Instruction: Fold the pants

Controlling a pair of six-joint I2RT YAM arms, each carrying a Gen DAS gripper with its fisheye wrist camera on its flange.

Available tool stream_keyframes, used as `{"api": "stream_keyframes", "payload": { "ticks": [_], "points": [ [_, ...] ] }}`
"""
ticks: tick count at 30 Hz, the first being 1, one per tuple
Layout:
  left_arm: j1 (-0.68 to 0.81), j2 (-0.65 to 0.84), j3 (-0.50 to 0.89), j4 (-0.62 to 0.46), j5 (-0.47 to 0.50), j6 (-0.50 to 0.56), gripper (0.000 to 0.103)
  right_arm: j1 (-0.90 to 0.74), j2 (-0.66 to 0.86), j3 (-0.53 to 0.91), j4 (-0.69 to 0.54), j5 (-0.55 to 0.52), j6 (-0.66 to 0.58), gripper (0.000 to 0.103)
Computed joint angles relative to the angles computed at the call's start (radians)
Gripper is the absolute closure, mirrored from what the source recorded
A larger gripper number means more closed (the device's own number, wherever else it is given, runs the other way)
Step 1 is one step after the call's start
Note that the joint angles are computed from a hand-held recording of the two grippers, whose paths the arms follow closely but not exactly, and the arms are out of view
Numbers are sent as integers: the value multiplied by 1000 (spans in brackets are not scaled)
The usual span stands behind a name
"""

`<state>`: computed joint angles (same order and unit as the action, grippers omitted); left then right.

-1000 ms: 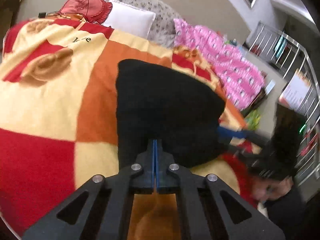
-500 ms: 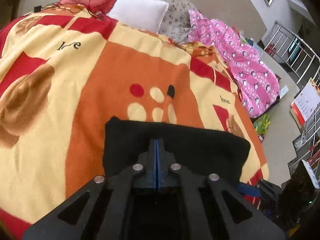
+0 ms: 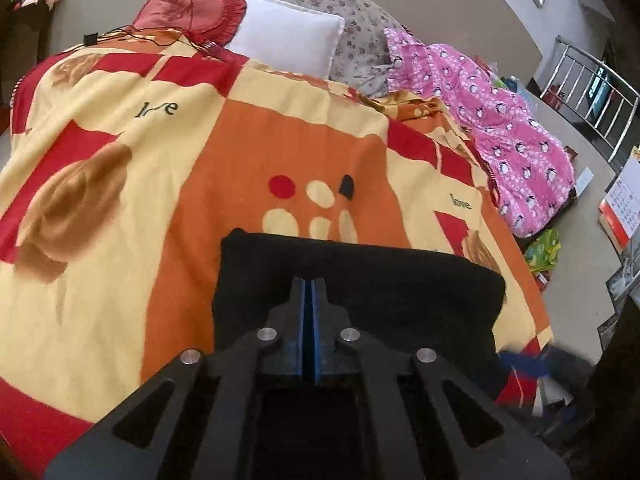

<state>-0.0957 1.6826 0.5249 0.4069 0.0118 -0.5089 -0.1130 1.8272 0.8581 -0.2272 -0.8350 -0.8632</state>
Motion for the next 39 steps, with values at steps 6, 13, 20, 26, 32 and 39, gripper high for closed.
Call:
{"api": "stream_keyframes", "payload": {
  "ticks": [6,13,20,26,32,39],
  "points": [
    [6,-1,-27,47,15,-13,102,83,-46,35,221,42,311,52],
    [-1,66,-35,145,6,1,102,136,194,186,177,172,311,47],
    [-5,71,-38,158,-3,-6,102,129,21,60,132,117,226,43],
    [29,-105,-123,96,45,-23,72,122,79,63,179,187,280,36],
    [114,-66,-210,205,200,-58,34,-24,313,383,-230,-65,288,21],
    [219,168,-185,469,496,-135,34,-9,606,769,-574,-165,239,29]
  ]
}}
